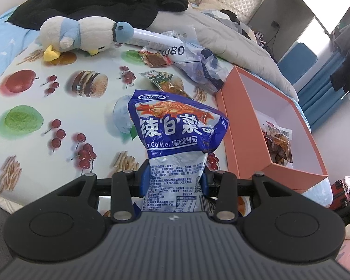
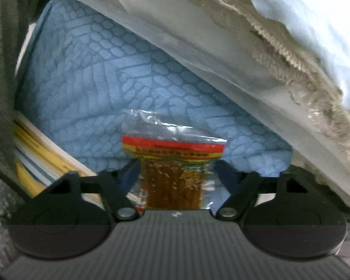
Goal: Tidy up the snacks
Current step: 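Grasp a meat-strip packet below the bed edge with the right tool while the left tool holds the blue bag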
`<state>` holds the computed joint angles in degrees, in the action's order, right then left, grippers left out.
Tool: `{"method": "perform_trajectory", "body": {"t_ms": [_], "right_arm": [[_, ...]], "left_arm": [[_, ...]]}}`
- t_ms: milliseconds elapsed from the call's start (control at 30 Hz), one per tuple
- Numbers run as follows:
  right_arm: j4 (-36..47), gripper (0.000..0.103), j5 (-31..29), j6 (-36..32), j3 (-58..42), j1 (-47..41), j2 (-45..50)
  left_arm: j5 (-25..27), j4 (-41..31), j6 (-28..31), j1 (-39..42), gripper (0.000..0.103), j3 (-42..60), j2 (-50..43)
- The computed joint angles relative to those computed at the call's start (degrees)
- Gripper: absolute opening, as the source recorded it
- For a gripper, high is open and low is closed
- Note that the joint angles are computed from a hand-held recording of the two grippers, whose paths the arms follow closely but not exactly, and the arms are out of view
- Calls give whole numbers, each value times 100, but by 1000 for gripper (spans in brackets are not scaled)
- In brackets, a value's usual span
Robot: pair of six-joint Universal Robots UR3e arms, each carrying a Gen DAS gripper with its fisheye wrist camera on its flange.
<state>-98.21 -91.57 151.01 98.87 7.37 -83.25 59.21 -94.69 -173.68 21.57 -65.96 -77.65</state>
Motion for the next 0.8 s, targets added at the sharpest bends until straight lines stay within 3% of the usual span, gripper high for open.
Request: {"method": "perform_trajectory", "body": {"t_ms": [167,800], "right_arm": [[-92,51,260,61,193,-99,-220],[1,50,1077,14,389,-1288,-2105]], "left_arm": [[-33,-27,21,-61,46,25,-7],[170,67,-245,-768,46,510,-356]]}}
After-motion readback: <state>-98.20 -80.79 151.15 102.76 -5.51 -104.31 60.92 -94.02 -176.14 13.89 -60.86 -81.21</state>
